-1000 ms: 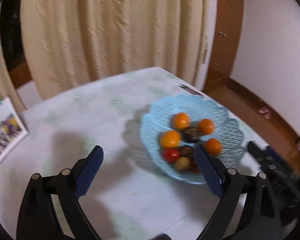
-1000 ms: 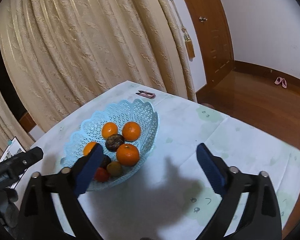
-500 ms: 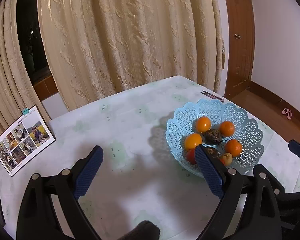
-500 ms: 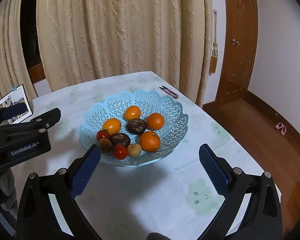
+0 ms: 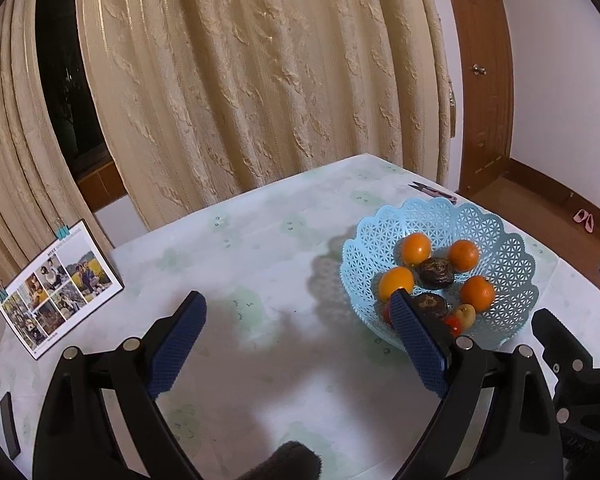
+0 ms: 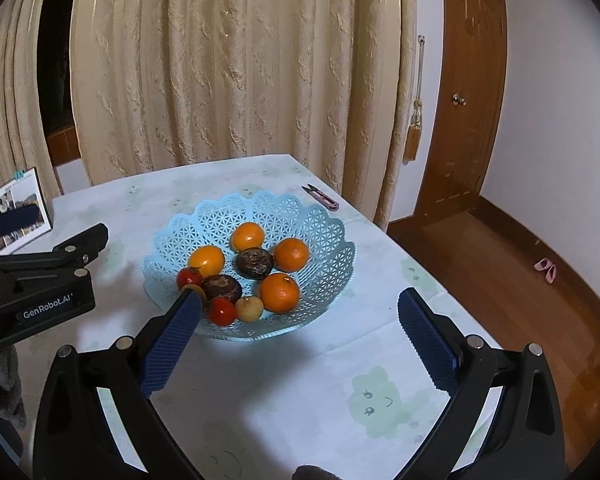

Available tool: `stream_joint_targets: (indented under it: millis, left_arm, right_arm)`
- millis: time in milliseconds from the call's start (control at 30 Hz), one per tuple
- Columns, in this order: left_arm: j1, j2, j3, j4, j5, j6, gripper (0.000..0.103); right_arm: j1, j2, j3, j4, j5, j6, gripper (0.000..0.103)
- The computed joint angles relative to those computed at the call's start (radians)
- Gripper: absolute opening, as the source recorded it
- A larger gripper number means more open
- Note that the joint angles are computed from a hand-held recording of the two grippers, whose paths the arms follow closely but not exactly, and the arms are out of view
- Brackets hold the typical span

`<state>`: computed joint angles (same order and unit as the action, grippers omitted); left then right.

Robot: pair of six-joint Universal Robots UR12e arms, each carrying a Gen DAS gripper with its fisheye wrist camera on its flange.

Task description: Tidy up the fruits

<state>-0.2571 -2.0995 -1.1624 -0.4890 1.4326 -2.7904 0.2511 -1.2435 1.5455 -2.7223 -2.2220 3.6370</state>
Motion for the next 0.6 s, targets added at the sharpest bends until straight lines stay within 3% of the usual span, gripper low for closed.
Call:
stream_joint_targets:
  millis: [600]
  left_arm:
    - [-0.008,0.003,-0.02,0.057,0.026,0.021,0.092]
  right_arm:
    - [0.014,0.012,-0.009,-0.003,-0.061,-0.037,0.1]
